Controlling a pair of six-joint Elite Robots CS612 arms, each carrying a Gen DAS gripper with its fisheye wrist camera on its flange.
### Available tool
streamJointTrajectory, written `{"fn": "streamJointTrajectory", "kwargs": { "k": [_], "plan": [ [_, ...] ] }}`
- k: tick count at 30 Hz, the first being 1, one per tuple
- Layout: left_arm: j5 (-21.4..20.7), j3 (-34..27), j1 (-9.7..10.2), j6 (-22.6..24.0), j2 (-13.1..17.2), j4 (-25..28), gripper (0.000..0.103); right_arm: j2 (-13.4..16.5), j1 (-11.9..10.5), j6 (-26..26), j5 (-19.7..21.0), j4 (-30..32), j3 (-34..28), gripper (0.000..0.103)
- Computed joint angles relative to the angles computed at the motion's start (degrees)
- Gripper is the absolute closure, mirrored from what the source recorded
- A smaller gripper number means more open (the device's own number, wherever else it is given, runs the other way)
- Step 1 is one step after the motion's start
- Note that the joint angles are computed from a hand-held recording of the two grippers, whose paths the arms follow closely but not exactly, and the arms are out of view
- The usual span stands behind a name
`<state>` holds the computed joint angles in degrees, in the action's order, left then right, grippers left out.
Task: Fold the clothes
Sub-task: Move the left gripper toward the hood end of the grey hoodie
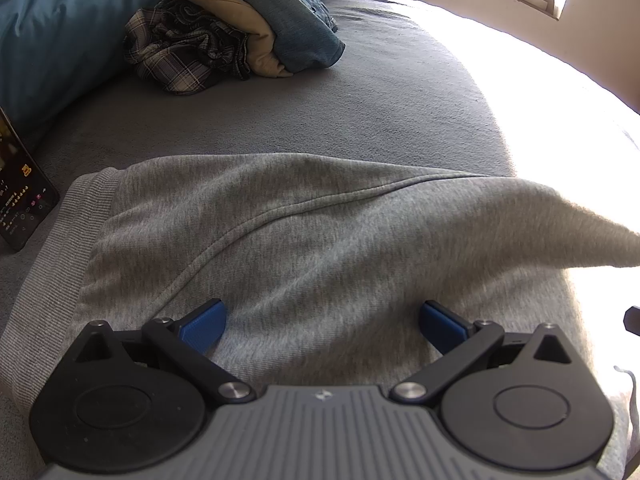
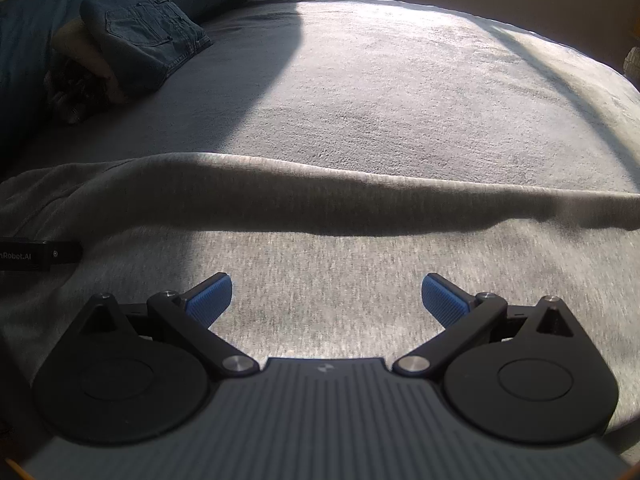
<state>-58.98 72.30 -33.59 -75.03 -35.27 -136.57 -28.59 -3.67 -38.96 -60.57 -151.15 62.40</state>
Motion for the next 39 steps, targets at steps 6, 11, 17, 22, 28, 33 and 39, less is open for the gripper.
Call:
{"fn": "streamJointTrajectory", "kwargs": {
  "k": [6, 11, 17, 22, 28, 33, 39],
  "plan": [
    [0.25, 0.34, -0.02, 0.58, -0.03, -0.76, 0.0, -0.12, 0.24, -1.57, -0.95, -2.34, 0.63, 0.001],
    [0.05, 0.55, 0.05, 1.38, -0.24, -0.89, 0.0, -0.62, 0.51, -5.83, 2.76, -3.68, 1.38, 0.001],
    [4.65, 0.82, -0.3, -0.13, -1.49, 2.48, 0.0, -0.33, 1.28, -9.08, 7.86, 5.31, -1.59, 0.002],
    [8.63, -0.88, -0.06, -2.7, -1.53, 11.2, 0.0, 0.04, 2.38, -8.38, 9.61, 13.83, -4.86, 0.008],
    [7.09, -1.58, 1.13, -4.62, -0.72, 12.52, 0.0, -1.22, 4.19, -20.53, 14.35, 18.35, -3.85, 0.042],
    [9.49, -2.39, 1.07, -2.29, 0.33, 13.26, 0.0, -1.45, 5.31, -26.2, 13.55, 23.37, -3.43, 0.064],
    [9.47, -0.02, 1.36, -2.2, -0.24, 8.85, 0.0, 1.5, 7.14, -24.87, 9.32, 20.45, -5.4, 0.082]
  ]
}}
